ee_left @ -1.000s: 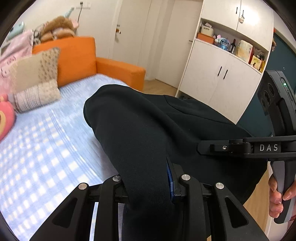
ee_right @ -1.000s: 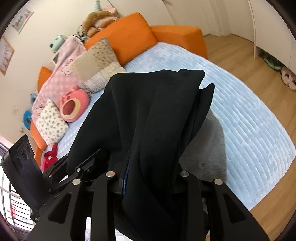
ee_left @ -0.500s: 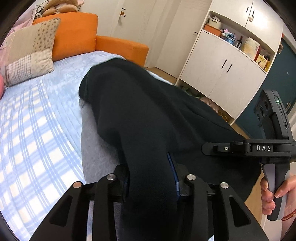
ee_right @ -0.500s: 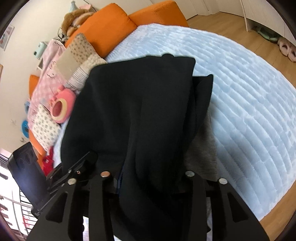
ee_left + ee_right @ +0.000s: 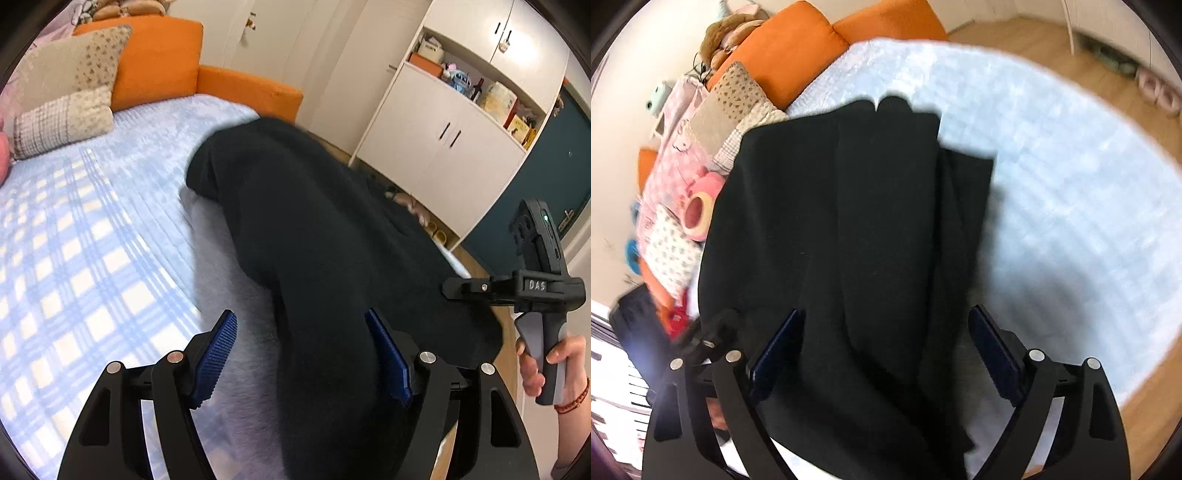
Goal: Fold large clothes
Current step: 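Lower the folded bundle onto the bed and open both tools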
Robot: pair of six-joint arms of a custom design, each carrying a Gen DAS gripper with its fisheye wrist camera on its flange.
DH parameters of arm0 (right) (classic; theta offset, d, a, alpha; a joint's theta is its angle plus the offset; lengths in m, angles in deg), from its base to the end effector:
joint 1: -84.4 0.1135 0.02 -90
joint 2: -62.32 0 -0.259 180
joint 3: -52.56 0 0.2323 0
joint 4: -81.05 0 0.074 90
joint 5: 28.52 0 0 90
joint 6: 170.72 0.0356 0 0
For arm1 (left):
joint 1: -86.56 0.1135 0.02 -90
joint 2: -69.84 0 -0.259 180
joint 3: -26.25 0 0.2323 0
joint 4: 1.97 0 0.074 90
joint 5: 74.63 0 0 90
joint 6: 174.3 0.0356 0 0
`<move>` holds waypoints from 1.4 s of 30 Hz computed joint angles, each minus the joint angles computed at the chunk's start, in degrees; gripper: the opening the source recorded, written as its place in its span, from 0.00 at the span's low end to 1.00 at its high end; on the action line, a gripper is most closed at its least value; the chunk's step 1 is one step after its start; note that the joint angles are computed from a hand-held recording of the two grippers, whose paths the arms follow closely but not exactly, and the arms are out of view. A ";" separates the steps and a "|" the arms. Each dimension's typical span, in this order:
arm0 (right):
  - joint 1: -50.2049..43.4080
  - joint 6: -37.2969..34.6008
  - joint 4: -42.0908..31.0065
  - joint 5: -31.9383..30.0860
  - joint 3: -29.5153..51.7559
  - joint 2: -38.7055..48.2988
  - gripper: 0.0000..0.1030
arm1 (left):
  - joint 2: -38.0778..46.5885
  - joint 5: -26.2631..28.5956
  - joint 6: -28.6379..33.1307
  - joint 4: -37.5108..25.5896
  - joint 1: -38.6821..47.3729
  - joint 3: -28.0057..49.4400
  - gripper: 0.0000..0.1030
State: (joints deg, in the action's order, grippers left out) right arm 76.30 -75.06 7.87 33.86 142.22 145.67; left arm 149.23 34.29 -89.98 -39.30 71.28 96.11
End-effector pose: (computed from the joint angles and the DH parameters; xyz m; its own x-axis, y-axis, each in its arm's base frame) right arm 0.2621 -0.0206 0.2992 -0.9115 0.2180 -0.3489 0.0346 0.8857 0.4630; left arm 0.2623 -0.0836 0.2510 -0.7463 0.1068 -0.6570 0.3912 0.8689 -0.3031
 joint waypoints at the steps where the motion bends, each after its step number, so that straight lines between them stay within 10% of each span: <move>1: -0.45 -0.86 -1.56 1.64 2.27 -0.42 0.88 | -0.81 0.00 -0.06 -0.44 0.51 0.55 0.71; 11: 4.94 1.90 1.92 7.14 11.49 -0.22 0.82 | 14.31 -1.26 -0.66 -9.71 -1.59 28.04 0.80; 22: 14.08 3.77 16.18 12.73 0.56 7.21 0.64 | 41.44 -6.95 4.30 -20.56 -2.85 54.51 0.79; 35: 14.90 4.23 24.45 14.39 -4.30 7.32 0.66 | 41.75 -9.44 4.82 -10.84 -3.13 47.73 0.77; 42: 11.93 2.63 16.90 9.87 -4.45 -1.85 0.66 | 20.77 -7.12 2.60 -5.71 -2.52 27.94 0.81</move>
State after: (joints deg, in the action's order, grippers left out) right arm 88.23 -72.43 24.76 43.73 137.77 143.81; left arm 170.00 27.17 -87.38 -45.01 68.76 124.05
